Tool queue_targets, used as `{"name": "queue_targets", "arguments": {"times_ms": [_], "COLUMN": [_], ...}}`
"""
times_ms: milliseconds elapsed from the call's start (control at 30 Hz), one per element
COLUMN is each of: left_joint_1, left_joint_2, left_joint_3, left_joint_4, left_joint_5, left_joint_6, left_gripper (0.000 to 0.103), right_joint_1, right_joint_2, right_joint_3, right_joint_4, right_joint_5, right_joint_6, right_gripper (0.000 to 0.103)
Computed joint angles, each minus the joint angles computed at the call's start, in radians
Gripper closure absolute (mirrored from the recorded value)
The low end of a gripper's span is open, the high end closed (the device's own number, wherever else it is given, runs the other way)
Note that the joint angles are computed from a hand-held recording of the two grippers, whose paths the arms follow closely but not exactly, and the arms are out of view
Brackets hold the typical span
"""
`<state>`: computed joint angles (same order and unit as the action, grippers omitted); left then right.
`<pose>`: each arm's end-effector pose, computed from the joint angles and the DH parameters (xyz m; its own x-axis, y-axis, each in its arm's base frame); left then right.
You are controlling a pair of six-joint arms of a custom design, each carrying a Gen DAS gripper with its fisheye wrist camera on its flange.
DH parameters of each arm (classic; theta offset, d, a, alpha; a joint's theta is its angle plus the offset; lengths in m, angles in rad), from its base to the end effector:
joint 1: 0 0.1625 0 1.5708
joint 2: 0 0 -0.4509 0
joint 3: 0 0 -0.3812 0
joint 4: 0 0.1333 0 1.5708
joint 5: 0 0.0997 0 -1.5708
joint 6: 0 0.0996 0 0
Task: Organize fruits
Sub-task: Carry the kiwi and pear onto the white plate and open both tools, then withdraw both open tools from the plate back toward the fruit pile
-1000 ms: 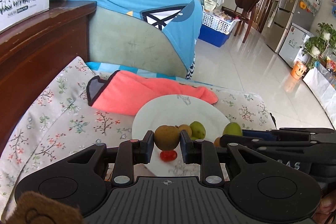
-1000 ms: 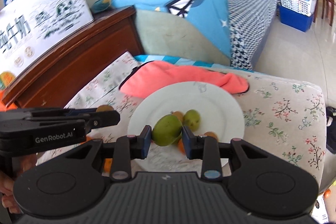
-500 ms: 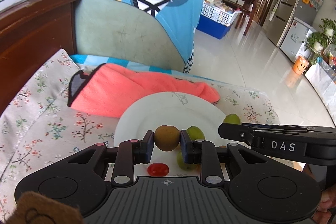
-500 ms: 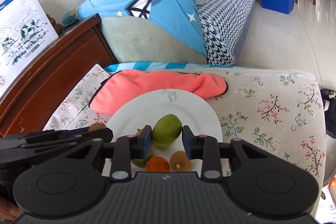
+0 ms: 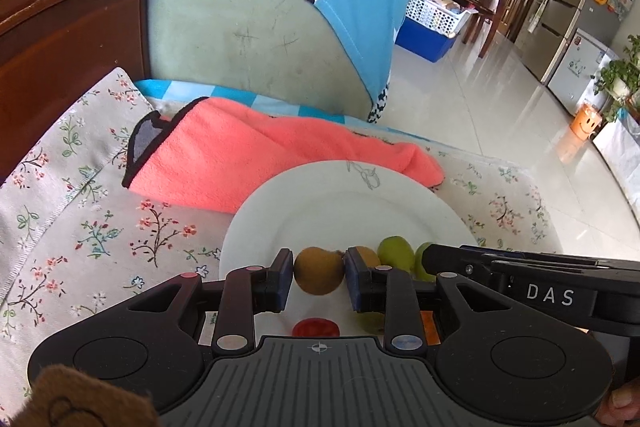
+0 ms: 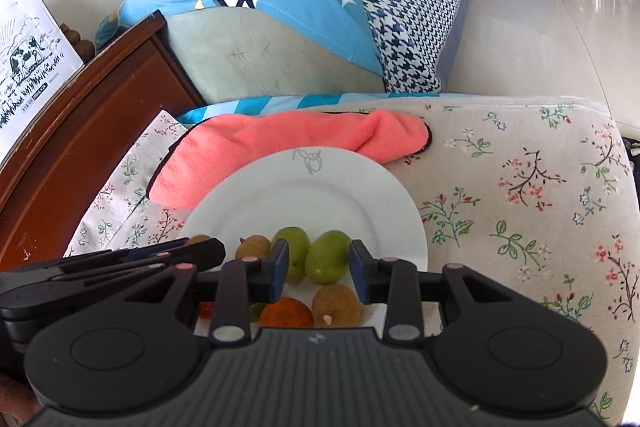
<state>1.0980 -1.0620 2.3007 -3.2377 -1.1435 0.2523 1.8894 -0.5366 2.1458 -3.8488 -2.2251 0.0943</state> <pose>-0.0596 -0.5000 0.1549 -0.7571 0.4551 -0.4687 0.6230 0.7191 -0.3080 0.2257 -0.4522 0.0119 -0.8910 0.1795 0.4170 -0.1626 0.7314 -0.6623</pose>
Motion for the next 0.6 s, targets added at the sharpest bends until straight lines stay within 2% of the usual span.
{"name": "queue_targets", "arguments": {"times_ms": [67, 133, 200, 267, 600], "left_joint_1": [-0.002, -0.010, -0.025, -0.037, -0.058], "left_joint_2": [-0.012, -0.024, -0.033, -0.046, -0.145], "left_joint_3": [0.000, 0.004, 0.013, 0.019, 0.049], "left_joint_4": [0.006, -0.003, -0.024, -0.035, -0.001], "left_joint_5": [-0.007, -0.005, 0.016, 0.032, 0.091], "left_joint_6": [-0.011, -0.012, -0.010, -0.011, 0.001], "left_gripper": [0.072, 0.063, 0.049, 0.044, 0.036], "right_joint_1": [0.002, 0.007, 0.015, 0.020, 0.062], "right_joint_2": [-0.005, -0.008, -0.010, -0.014, -0.013], "right_joint_3": [0.002, 0.003, 0.002, 0.004, 0.014], "right_joint_4": [-0.004, -0.013, -0.022, -0.027, -0.025], "right_joint_5": [0.009, 0.018, 0.019, 0.027, 0.031], "right_joint_6": [0.005, 0.000, -0.004, 0.000, -0.001], "right_gripper": [0.068, 0.068, 0.068, 0.068, 0.068]}}
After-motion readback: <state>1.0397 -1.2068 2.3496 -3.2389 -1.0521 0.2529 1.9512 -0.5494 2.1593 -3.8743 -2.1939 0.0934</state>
